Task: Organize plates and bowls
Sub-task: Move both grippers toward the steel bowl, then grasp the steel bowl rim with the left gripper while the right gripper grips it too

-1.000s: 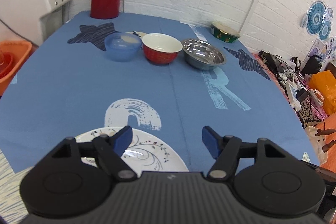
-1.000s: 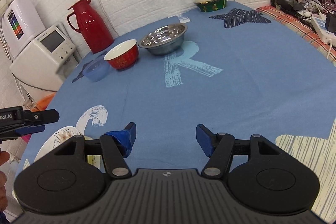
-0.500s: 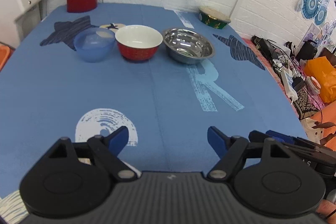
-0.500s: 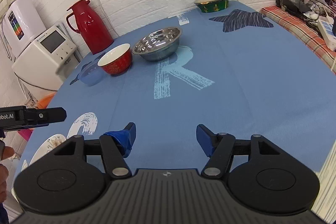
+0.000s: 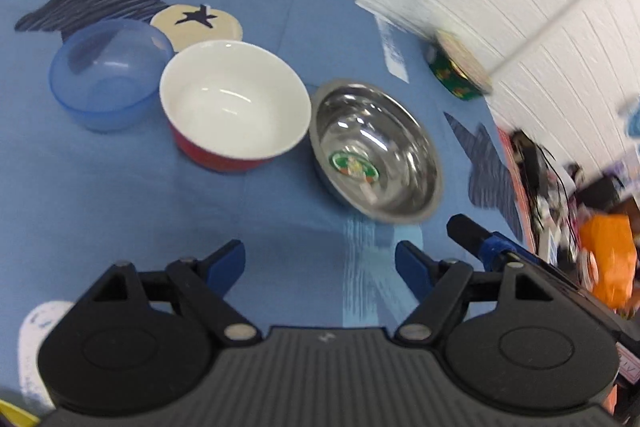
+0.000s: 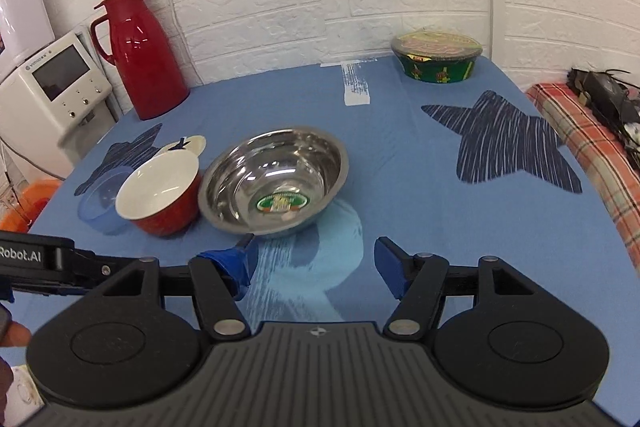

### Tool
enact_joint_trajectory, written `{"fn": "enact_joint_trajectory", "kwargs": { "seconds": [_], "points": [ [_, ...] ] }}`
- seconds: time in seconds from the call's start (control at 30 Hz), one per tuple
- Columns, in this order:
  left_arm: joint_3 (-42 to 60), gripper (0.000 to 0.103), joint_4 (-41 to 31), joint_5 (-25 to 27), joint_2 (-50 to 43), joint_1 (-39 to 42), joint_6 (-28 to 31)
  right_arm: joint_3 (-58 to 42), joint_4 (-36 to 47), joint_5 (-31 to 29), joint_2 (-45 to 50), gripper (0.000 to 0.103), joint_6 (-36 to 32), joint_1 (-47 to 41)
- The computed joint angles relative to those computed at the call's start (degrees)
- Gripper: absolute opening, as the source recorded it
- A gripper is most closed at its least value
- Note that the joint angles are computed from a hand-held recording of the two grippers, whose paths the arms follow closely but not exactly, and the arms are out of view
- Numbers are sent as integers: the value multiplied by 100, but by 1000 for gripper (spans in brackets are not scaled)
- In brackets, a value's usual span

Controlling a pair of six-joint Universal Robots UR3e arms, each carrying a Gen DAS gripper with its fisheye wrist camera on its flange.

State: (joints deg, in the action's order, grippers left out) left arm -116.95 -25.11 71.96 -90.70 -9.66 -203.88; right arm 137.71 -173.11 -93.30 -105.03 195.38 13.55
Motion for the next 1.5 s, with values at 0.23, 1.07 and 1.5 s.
{"fn": "enact_joint_trajectory", "kwargs": {
  "seconds": [0.23, 1.07, 1.5],
  "points": [
    [839, 77, 411, 841, -1131, -462, -1095, -1223, -50, 352, 1671, 50, -539, -663],
    [583, 9, 357, 696, -997, -664, -308, -1838, -58, 493, 2767, 45, -1132, -326],
    [-2334, 11, -2040, -777, 3703, 65, 1530, 567, 1026, -24, -864, 50, 144, 867]
  ]
}}
